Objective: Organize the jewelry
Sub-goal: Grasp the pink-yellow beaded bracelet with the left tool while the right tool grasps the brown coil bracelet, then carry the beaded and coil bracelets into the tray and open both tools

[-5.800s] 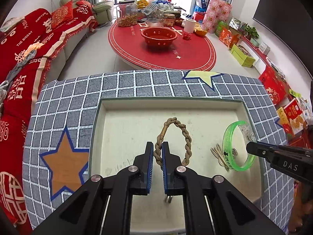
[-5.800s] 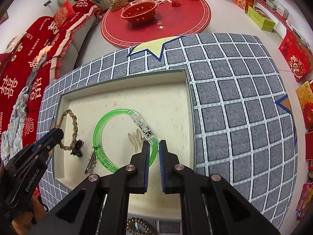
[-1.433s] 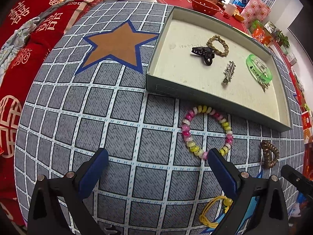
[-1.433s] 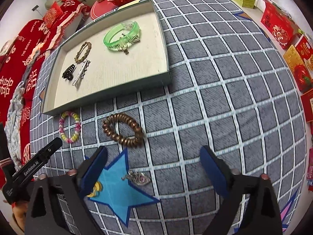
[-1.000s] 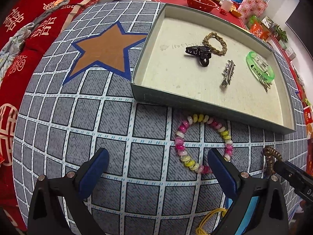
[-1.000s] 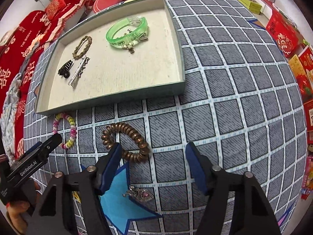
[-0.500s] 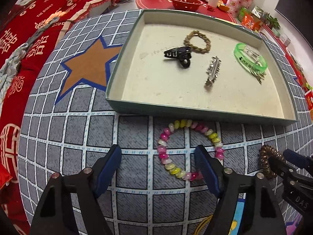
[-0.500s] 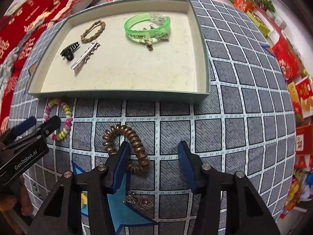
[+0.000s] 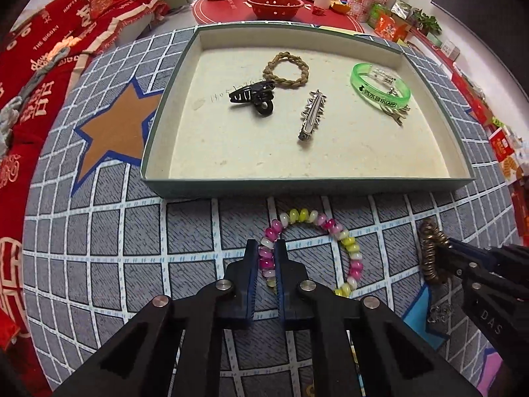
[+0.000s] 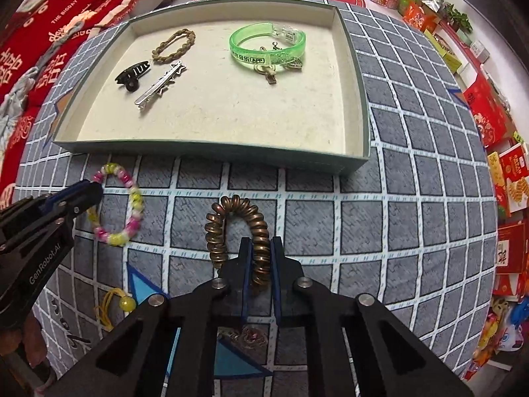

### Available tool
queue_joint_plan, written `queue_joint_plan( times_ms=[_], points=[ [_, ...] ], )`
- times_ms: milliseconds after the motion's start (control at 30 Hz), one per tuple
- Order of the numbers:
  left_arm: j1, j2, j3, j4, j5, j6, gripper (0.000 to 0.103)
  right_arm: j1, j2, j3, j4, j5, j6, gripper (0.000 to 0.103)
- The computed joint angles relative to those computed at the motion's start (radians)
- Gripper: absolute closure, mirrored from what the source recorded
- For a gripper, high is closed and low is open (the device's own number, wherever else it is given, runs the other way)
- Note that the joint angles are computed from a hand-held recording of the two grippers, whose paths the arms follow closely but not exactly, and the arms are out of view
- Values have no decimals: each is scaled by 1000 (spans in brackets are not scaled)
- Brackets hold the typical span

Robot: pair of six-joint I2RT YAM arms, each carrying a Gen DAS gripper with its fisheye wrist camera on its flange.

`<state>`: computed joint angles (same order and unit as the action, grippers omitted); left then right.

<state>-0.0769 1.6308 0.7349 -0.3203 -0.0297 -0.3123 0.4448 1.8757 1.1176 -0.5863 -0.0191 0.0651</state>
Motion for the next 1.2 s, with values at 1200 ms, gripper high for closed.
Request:
queue_joint_plan(
  times_ms=[1200],
  points=[
    [187,-95,188,-132,104,166,80,-187,95,386,-213,-271,17,91]
  ],
)
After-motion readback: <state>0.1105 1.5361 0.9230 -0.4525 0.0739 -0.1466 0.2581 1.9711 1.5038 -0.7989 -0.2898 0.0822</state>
